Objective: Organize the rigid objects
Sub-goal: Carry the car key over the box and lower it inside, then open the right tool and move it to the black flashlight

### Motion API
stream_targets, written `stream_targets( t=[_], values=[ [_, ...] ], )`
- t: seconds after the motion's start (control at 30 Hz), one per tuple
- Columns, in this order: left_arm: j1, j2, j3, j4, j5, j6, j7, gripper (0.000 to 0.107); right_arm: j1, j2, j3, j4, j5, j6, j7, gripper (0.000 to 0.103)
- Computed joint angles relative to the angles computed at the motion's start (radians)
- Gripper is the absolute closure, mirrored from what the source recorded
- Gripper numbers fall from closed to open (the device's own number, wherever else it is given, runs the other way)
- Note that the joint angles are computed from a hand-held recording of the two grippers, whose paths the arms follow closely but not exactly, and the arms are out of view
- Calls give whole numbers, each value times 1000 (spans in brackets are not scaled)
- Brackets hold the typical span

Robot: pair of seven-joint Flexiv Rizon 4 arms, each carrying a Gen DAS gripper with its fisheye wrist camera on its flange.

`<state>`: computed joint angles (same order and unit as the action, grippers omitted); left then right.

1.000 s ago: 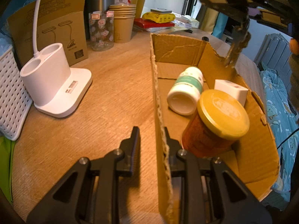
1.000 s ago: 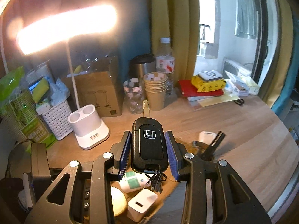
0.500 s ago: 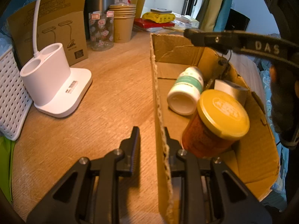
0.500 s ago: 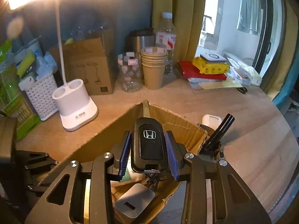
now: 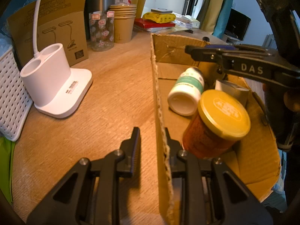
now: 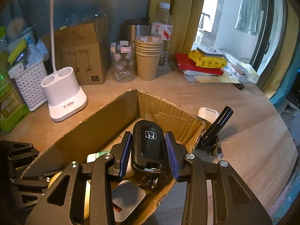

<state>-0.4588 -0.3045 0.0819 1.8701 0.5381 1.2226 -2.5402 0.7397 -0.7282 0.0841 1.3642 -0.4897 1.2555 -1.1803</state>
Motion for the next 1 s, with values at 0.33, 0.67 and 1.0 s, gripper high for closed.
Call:
stream_targets(
  t=[0.33,0.67,1.0],
  values=[
    [0,-2,0,-2,0,0,1,82,18,7,-47,16,-54,9,44,69],
    [-1,-3,0,-2,-2,1,3,82,19,20,-52,37,-73,23,64,69],
    [0,-3,0,-2,-3,1,4,82,9,48,-66,66,-87,41,108,69]
  ],
)
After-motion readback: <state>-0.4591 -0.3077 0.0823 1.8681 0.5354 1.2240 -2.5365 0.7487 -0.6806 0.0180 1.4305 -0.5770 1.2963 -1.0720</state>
